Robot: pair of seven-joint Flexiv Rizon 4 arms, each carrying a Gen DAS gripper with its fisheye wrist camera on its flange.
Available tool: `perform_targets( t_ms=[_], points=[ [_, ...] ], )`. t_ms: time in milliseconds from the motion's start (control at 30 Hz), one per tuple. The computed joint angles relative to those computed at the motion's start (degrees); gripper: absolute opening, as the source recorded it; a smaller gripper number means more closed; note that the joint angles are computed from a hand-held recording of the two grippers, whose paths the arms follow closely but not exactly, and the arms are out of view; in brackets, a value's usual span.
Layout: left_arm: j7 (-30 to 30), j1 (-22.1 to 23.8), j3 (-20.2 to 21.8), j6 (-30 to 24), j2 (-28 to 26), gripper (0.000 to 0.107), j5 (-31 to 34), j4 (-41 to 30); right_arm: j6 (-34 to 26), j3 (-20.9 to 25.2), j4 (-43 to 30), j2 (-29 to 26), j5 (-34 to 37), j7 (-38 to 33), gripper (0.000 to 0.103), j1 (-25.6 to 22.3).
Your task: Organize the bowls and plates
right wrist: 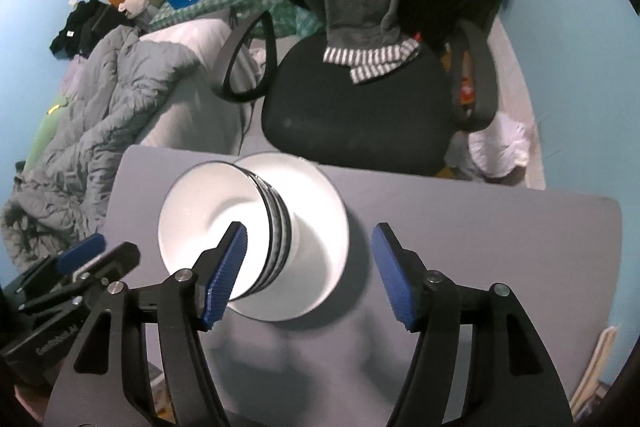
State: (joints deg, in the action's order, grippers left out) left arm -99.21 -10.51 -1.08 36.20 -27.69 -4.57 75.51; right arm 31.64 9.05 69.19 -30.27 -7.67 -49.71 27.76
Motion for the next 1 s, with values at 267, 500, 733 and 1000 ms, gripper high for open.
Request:
perform_targets(
  t_ms=[267,500,733,1000],
  points=[
    [-0.85,-1.9,0.22,0.76,3.77,0.076,3.13,-0.8,1.25,-0.23,1.51,5.12,-0.84,1.5,0.065,-0.55],
    [1.03,-3.33,-0.31,1.77,5.8,0.084,5.86,-3.22,0.99,-0.68,0.47,7.11,-4.29,1.08,0.065,0.13],
    [0.48,-3.51,-0.88,4.65,7.43,0.086,4.28,-3.87,1.08,-1.13,0.23,8.99,-7.24,0.58,0.065,0.45],
    [-2.42,-4.17,-0.62,6.67,7.71,0.088,4.86,-3.83,1.91,-1.01,1.97,10.81,-8.27,0.85,0.065,-0.21]
  ],
)
